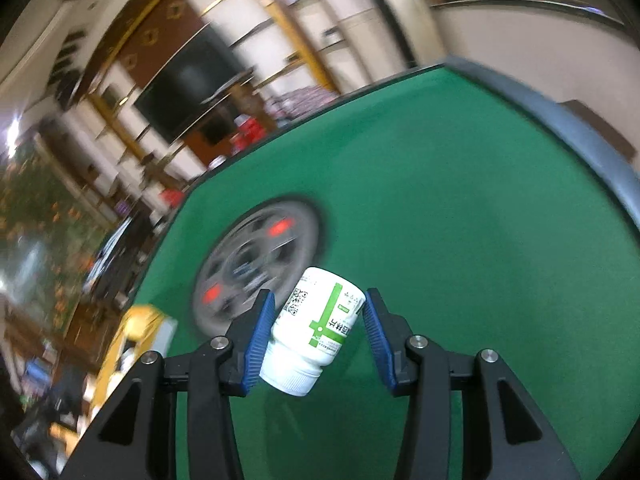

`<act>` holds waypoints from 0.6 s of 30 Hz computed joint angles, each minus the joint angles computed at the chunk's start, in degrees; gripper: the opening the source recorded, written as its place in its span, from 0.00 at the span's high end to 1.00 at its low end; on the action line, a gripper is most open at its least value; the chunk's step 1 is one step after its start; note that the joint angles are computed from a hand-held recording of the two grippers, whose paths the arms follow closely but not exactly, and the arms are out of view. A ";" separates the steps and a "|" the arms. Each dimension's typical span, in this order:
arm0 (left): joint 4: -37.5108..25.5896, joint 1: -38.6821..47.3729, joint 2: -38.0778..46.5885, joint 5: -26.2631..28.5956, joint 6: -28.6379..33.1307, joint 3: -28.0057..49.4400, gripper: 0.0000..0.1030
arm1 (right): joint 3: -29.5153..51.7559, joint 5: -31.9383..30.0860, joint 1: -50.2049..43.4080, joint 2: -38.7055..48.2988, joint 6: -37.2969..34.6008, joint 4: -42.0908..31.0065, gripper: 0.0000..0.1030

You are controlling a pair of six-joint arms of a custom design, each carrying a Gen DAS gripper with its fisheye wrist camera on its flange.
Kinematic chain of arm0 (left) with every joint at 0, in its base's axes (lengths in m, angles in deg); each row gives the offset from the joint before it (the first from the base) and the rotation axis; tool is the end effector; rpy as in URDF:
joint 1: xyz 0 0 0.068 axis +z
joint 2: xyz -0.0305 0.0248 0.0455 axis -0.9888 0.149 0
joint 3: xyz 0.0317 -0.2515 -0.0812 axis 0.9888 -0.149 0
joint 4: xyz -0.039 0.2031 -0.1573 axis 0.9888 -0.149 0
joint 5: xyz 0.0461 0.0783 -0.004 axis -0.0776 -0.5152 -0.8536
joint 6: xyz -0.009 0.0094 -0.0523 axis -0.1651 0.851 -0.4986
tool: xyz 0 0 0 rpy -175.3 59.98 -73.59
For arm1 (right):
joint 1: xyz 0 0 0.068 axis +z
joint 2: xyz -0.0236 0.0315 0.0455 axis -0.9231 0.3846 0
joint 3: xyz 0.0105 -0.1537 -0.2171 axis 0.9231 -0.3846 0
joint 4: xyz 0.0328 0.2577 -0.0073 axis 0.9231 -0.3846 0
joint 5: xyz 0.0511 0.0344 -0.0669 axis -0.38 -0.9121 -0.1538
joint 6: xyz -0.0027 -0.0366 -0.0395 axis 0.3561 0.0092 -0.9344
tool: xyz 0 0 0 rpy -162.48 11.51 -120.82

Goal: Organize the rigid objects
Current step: 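Carry the bottle and black plastic part over the white tray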

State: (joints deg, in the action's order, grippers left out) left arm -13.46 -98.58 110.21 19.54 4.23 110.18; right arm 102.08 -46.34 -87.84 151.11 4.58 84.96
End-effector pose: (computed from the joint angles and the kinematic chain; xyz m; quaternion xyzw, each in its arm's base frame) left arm 0.2867 -0.0903 0.1358 0.0784 0.9200 -0.1062 0.3691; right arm 0.2577 -0.0787 0.1013 0.1729 0.8862 0.1945 0.3834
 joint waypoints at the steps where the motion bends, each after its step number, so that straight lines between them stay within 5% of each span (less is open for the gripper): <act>1: -1.02 3.99 1.53 1.10 1.28 1.19 0.28 | -0.34 0.36 2.44 -1.25 0.87 -0.94 0.57; 9: -2.67 14.22 20.64 1.81 1.42 14.78 0.28 | 8.30 9.29 31.11 -1.14 11.21 -8.88 0.56; 18: -2.10 15.45 24.69 6.62 1.46 17.49 0.27 | 32.11 15.98 44.59 18.18 13.57 -19.28 0.56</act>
